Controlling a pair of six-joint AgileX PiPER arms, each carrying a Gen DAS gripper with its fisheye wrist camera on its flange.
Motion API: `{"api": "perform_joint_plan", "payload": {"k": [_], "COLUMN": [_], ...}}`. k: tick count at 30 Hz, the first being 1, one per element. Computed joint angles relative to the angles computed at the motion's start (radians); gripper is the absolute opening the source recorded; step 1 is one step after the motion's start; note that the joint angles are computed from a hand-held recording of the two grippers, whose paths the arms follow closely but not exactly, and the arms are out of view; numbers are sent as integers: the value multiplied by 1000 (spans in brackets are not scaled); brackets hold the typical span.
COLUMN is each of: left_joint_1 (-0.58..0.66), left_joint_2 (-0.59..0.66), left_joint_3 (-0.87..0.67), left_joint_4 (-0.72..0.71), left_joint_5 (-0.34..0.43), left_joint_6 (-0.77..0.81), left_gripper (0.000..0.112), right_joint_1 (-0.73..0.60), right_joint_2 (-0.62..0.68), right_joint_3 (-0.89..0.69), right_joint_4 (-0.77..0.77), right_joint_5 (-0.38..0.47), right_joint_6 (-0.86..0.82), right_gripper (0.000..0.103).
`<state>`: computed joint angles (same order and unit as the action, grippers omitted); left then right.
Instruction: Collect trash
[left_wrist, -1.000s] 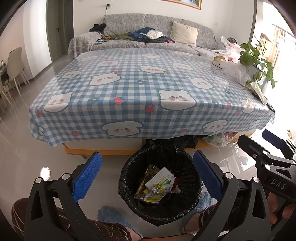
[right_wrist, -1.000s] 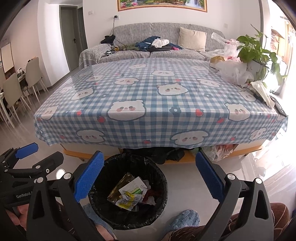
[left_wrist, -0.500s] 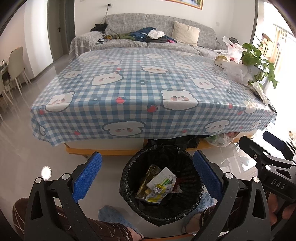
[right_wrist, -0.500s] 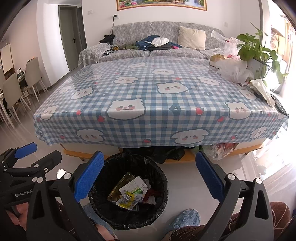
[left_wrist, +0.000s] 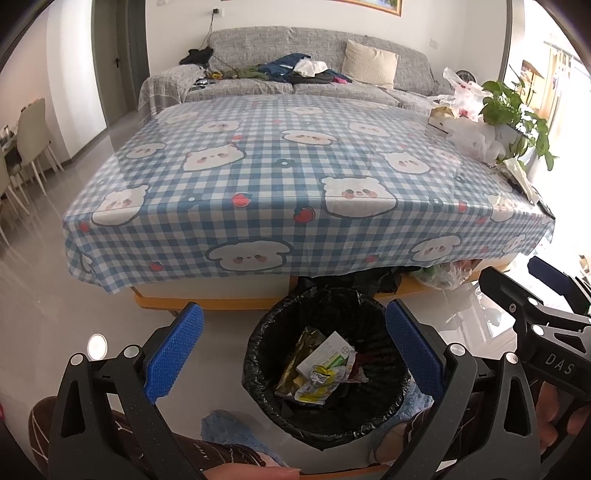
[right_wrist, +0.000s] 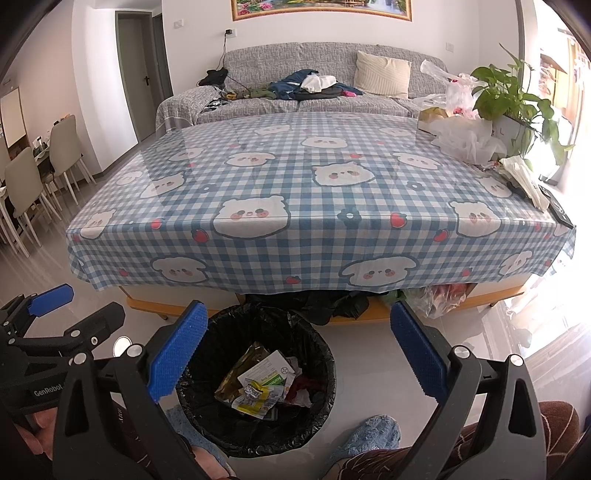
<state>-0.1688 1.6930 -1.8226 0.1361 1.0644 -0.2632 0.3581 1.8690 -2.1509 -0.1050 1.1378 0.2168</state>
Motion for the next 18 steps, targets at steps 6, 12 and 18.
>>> {"api": "perform_joint_plan", "payload": {"k": [6, 12, 18], "left_joint_1": [-10, -2, 8], "left_joint_2": [-7, -8, -6], "left_joint_3": [14, 19, 13], "left_joint_4": [16, 5, -11], "left_joint_5": [-17, -19, -12], "left_joint_6": [0, 2, 1], "left_gripper": [97, 97, 97], "right_joint_1": [0, 0, -1], "right_joint_2": [1, -1, -1], "right_joint_3": [0, 5, 6], "right_joint_4": [-1, 0, 1], "right_joint_5": [-1, -3, -4], "right_joint_6": [1, 2, 0], "right_gripper": [95, 95, 95]}}
